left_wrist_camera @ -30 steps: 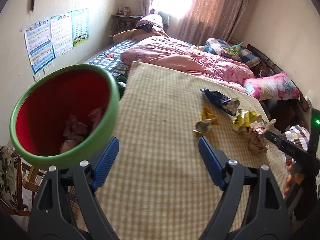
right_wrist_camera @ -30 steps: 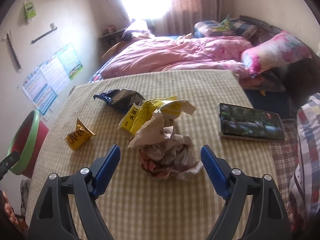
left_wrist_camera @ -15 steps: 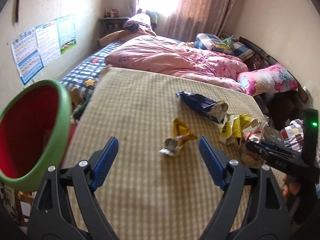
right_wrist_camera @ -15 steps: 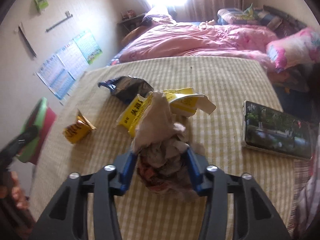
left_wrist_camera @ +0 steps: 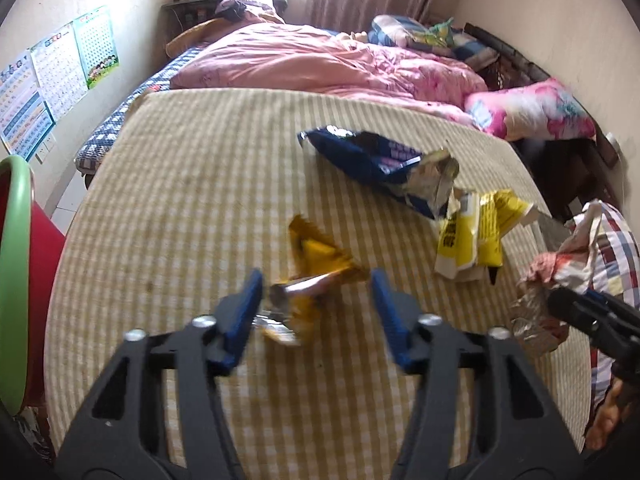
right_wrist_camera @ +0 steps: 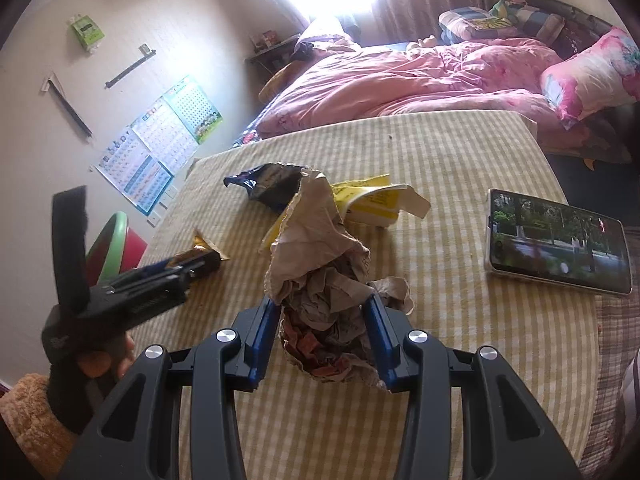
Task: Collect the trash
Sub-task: 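Grasp the crumpled brown paper with the right tool while the left grasps the yellow-black wrapper, then carry the brown paper and yellow-black wrapper over the red bin with both tools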
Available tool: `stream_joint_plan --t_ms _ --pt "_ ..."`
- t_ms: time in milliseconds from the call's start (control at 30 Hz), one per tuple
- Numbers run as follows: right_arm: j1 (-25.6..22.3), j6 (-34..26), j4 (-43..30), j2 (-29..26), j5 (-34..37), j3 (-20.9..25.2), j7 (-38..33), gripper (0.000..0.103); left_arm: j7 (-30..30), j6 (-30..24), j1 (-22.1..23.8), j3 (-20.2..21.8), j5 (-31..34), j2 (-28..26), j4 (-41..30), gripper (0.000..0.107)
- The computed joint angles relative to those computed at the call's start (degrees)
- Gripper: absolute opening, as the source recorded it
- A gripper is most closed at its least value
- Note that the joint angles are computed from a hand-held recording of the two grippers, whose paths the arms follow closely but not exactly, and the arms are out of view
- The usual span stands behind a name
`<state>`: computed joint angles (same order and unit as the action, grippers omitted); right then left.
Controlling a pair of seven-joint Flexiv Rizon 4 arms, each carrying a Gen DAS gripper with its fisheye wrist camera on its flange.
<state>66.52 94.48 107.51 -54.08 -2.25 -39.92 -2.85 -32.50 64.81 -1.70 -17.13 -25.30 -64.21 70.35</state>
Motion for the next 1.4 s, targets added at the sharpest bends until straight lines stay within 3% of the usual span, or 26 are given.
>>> stream_joint_plan --t_ms 67,167,500,733,900,933,1033,1400 --pt "0.05 0.08 -0.29 -0.20 0.07 -0.13 0.10 0.041 0.55 -0.31 0.34 -0.30 0.06 0.28 0.57 0.032" --pt "-0.35 0.07 -1.12 -0.35 -0.15 0.30 -0.08 0.041 1.54 0.28 1.14 -1.06 -0.33 1.12 2.15 0.025" --pt "-1.79 -0.21 -3.77 -0.78 -1.30 1.90 -0.78 0.041 4.18 3.01 4.39 -3.86 -3.30 4.12 8.05 0.023" --pt "-2.11 -0.53 -3.74 -0.59 -1.76 2.41 -0.42 0.042 3.31 2.28 3.96 -3.27 -3.95 3.22 6.53 0.046" --pt "-1.47 -0.48 -2.94 -0.48 -1.56 1.84 0.30 0.043 2.37 0.91 2.49 -1.36 -2.75 2.04 4.75 0.047" --pt "-1.36 -0.45 -2.80 -0.47 -1.50 1.79 0.42 0.043 1.87 0.00 2.04 -0.66 -2.31 1.74 4.05 0.047" --pt "-1.11 -0.21 -2.46 -0.44 -1.30 1.77 0.64 0.043 1.32 -1.18 1.62 0.21 -1.53 1.39 3.27 0.024" --pt "-3.07 -0.44 -5.46 -0.69 -2.78 3.60 -0.59 0.043 5.51 2.46 7.01 -5.88 -5.81 5.06 10.50 0.020"
